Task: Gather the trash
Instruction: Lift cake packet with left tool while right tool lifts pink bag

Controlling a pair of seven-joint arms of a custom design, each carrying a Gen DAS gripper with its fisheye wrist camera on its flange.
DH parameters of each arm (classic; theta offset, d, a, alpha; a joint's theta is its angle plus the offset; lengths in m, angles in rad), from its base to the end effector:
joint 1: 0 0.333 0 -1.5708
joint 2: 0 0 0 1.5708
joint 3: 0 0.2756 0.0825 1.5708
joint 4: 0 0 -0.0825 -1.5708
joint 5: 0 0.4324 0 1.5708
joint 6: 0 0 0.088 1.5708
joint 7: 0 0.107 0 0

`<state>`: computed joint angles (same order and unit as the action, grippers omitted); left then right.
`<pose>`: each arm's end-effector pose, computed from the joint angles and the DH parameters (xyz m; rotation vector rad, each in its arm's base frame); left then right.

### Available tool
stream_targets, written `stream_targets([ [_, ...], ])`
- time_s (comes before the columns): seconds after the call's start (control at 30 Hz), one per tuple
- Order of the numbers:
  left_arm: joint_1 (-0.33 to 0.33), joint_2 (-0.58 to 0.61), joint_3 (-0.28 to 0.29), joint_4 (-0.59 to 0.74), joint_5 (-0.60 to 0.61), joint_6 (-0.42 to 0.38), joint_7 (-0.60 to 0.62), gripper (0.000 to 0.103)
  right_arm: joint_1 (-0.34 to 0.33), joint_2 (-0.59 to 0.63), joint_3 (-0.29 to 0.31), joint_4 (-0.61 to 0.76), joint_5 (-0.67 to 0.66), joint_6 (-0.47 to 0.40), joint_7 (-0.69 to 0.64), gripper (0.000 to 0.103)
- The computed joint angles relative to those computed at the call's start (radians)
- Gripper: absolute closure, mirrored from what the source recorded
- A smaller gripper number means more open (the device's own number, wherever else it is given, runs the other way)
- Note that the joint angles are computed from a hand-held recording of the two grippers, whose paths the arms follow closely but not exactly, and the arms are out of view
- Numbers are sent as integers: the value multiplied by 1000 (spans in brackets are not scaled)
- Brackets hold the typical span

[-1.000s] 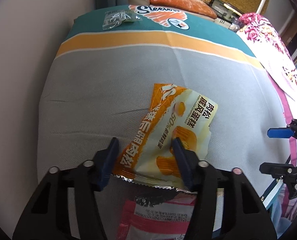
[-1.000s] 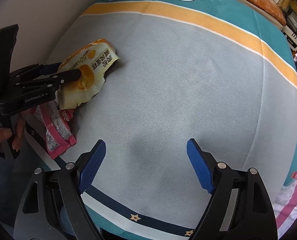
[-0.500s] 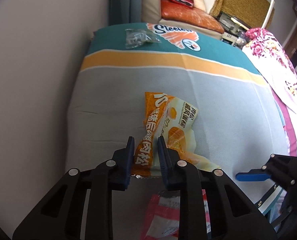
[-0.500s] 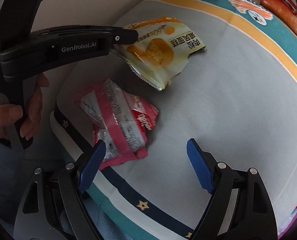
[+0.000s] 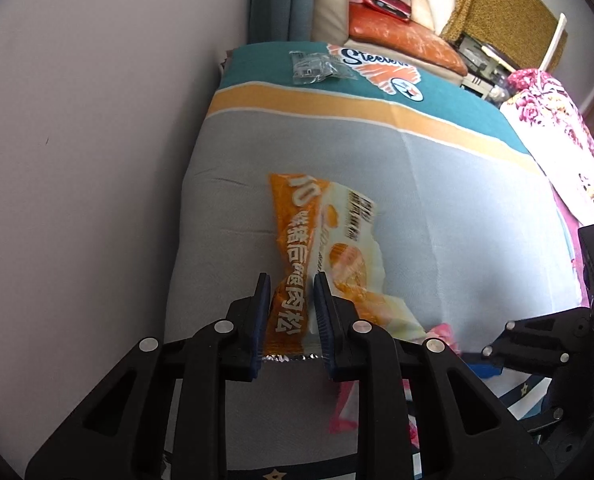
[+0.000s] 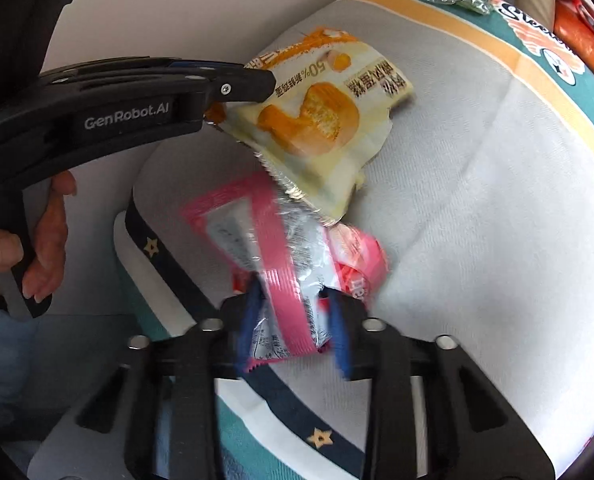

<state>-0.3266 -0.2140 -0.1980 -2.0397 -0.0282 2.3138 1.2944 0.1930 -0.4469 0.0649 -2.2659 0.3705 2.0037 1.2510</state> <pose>0.5075 -0.3011 0.5348 -1.7738 2.2606 -0.6482 0.4796 0.1507 0.5048 -2.3529 1.4789 0.1203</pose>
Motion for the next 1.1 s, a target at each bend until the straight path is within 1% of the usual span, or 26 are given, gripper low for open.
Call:
stream_targets([
  [0.1, -6, 2, -5, 4, -3, 6, 1, 83, -20, -17, -8, 2, -25, -6, 9, 81],
  [0.17, -10, 4, -8, 7, -4, 9, 0, 83, -41, -60, -12, -32, -43, -1, 25, 83],
  [0.4, -25, 33, -22, 42, -11, 10, -7, 83, -137, -149, -47, -79, -86, 5, 67, 84],
  [0.43, -28, 38, -23, 46, -20, 11, -4, 83, -150, -152, -52, -79, -89, 0, 72, 84],
  [0.47, -31, 43, -25, 51, -28, 11, -2, 84, -162, -121, -59, -64, -89, 21, 69, 84],
  [0.63, -42, 71, -43, 85, -25, 11, -2, 85, -208, -128, -88, -53, -85, 28, 61, 84],
  [0.7, -46, 88, -50, 103, -20, 10, -8, 85, -222, -135, -90, -62, -85, 43, 60, 84],
  [0.77, -50, 104, -58, 121, -18, 8, -11, 85, -238, -122, -108, -33, -84, 30, 46, 84],
  [0.83, -54, 117, -67, 137, -7, 3, -17, 85, -253, -129, -116, -37, -84, 30, 34, 84],
  [0.93, -61, 145, -78, 173, -2, -1, -24, 85, -266, -136, -113, -50, -78, 44, 32, 84],
  [1.1, -73, 194, -99, 244, 18, -5, -30, 85, -292, -149, -129, -58, -68, 66, 23, 84],
])
